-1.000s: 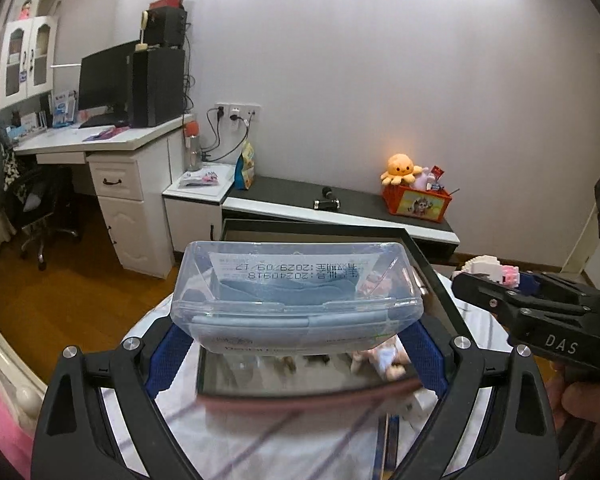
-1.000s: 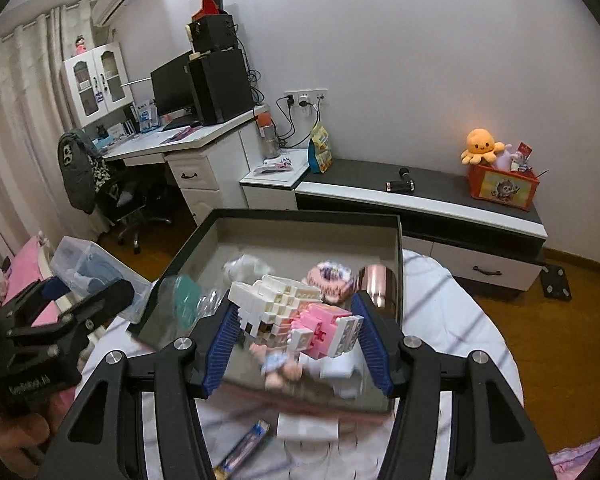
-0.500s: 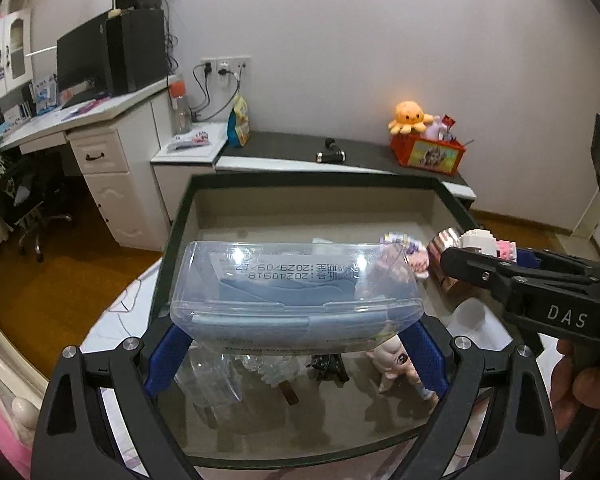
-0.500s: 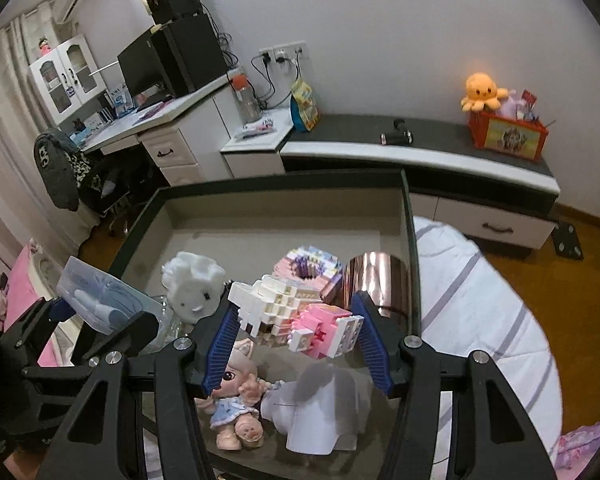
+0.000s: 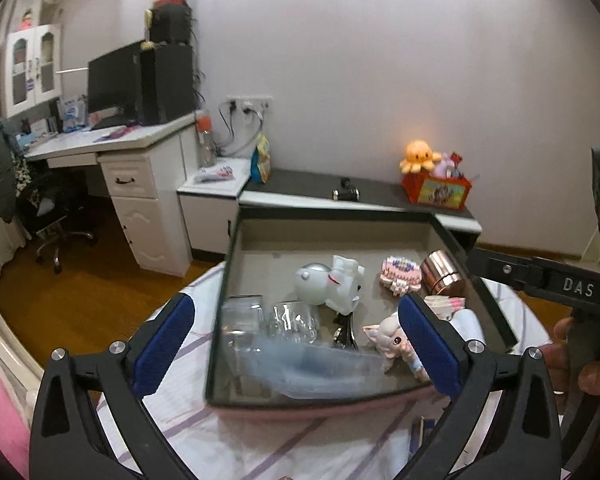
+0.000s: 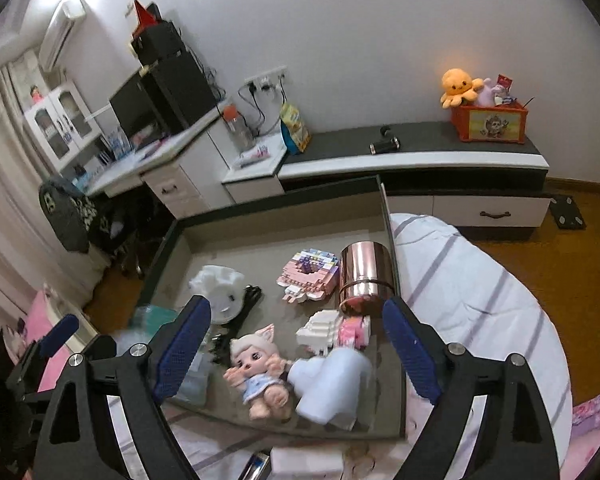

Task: Organize rigid objects
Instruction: 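Carry the floss box and block figure into the tray box and release them, then withdraw both tools from the tray box back over the table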

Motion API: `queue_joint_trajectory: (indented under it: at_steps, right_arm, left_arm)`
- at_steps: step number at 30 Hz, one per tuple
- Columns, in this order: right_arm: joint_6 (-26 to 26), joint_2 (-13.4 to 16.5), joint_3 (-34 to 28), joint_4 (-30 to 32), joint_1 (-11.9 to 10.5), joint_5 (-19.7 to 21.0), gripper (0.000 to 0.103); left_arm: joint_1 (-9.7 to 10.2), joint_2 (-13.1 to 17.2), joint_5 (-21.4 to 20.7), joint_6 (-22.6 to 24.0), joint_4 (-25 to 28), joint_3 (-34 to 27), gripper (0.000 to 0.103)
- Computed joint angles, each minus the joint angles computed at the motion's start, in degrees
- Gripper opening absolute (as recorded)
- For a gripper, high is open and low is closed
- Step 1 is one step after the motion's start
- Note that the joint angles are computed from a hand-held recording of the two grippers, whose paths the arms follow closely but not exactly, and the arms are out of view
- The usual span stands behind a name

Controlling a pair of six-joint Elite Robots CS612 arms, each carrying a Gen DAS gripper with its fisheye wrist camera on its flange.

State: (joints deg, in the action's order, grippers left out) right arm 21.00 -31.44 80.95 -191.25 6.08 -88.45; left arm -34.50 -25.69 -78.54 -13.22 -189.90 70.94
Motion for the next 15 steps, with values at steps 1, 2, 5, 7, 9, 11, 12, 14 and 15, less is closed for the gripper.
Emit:
queue_joint_trajectory:
  at_steps: [1, 2, 5, 7, 9, 11, 12, 14, 15]
  right_arm:
    - [0.18, -0.43, 0.88, -1.01, 0.14, -0.12, 0.089]
    - [0.25, -0.91, 1.84, -2.05, 0.32, -0.42, 0.089]
    - [0.29, -2.72, 5.91, -6.38, 1.27, -2.4, 0.089]
    - [0.39, -3.5, 7.76, -8.5, 1.91, -4.27, 0.089]
    - [-0.03, -4.48, 10.21, -10.95, 2.65, -6.31, 0.089]
    - [-0.56, -5.18, 12.0, -12.63, 3.37, -8.03, 0.089]
    - [-1.05, -5.65, 13.28, -13.95, 3.9, -9.27, 0.089]
    - [-1.57, -6.24, 14.79, -15.4, 4.64, -11.24, 0.089]
    - [-1.87, -6.55, 15.56, -16.25, 5.04, -12.28, 0.089]
  left_arm:
    - [0.01, -0.46, 0.21, -0.22, -0.92, 0.93, 0.103]
    - [-0.02, -1.04, 0.53, -0.44, -1.97, 2.09, 0.103]
    - [-0.18, -2.83, 1.06, -1.2, -4.83, 5.93, 0.103]
    - [-0.38, -4.0, 1.25, -1.36, -6.16, 8.4, 0.103]
    - [-0.67, -5.1, 1.74, -1.4, -7.6, 10.79, 0.103]
    - [-0.88, -6.11, 1.71, -1.76, -8.97, 12.96, 0.103]
    - [-1.03, -6.69, 1.75, -1.74, -9.57, 14.13, 0.103]
    - [-1.44, -7.63, 2.25, -1.73, -10.79, 16.13, 0.103]
    - [-1.66, -8.23, 2.41, -1.74, -11.77, 17.4, 0.103]
